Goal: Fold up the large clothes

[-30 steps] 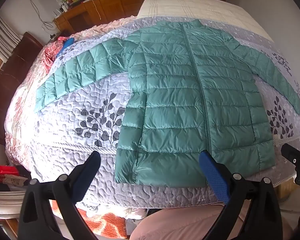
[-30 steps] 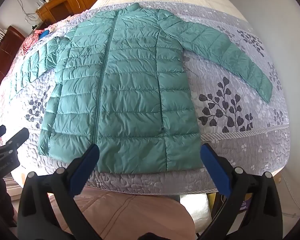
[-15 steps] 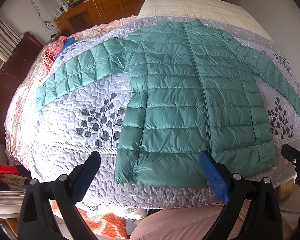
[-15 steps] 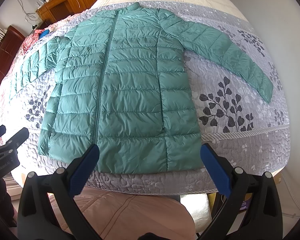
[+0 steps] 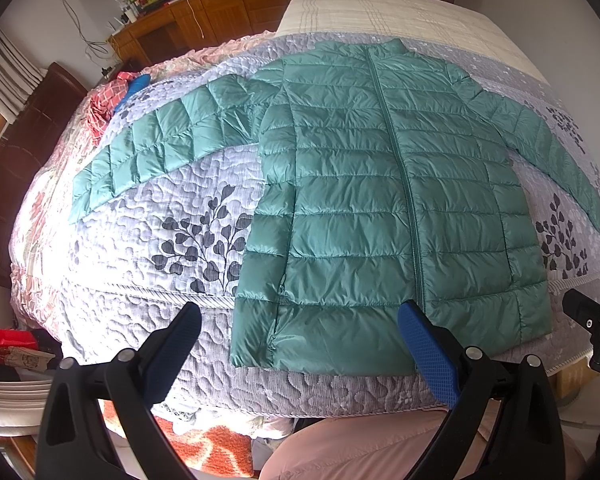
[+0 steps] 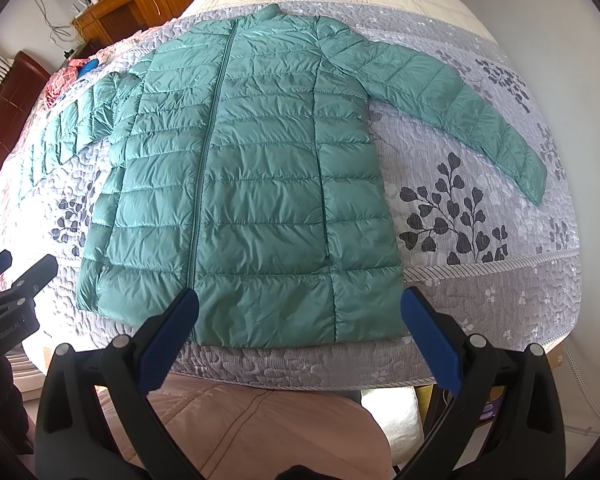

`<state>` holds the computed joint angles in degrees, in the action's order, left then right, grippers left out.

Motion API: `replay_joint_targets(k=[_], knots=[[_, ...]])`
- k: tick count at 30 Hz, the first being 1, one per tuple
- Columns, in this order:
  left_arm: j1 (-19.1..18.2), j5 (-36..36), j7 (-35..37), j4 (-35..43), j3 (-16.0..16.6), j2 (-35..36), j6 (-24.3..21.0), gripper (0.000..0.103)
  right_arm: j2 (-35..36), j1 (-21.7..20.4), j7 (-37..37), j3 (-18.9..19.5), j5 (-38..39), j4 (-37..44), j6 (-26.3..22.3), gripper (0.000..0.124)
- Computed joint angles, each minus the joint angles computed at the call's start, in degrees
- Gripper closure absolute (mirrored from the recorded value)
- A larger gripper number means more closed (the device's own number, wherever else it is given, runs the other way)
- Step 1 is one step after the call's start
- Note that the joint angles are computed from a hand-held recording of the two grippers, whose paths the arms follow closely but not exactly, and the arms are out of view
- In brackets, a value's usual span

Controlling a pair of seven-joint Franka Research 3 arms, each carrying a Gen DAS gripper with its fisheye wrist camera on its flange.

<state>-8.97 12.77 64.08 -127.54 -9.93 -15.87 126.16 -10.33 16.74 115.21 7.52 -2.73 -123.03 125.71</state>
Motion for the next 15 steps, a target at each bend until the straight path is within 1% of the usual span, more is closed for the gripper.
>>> replay_joint_targets(k=[15], knots=[[0.1,0.1,0.0,-0.3,0.0,-0.1,0.3,0.005,0.2,0.0,0.0,-0.1,0.0,0.1,0.1,0.024]])
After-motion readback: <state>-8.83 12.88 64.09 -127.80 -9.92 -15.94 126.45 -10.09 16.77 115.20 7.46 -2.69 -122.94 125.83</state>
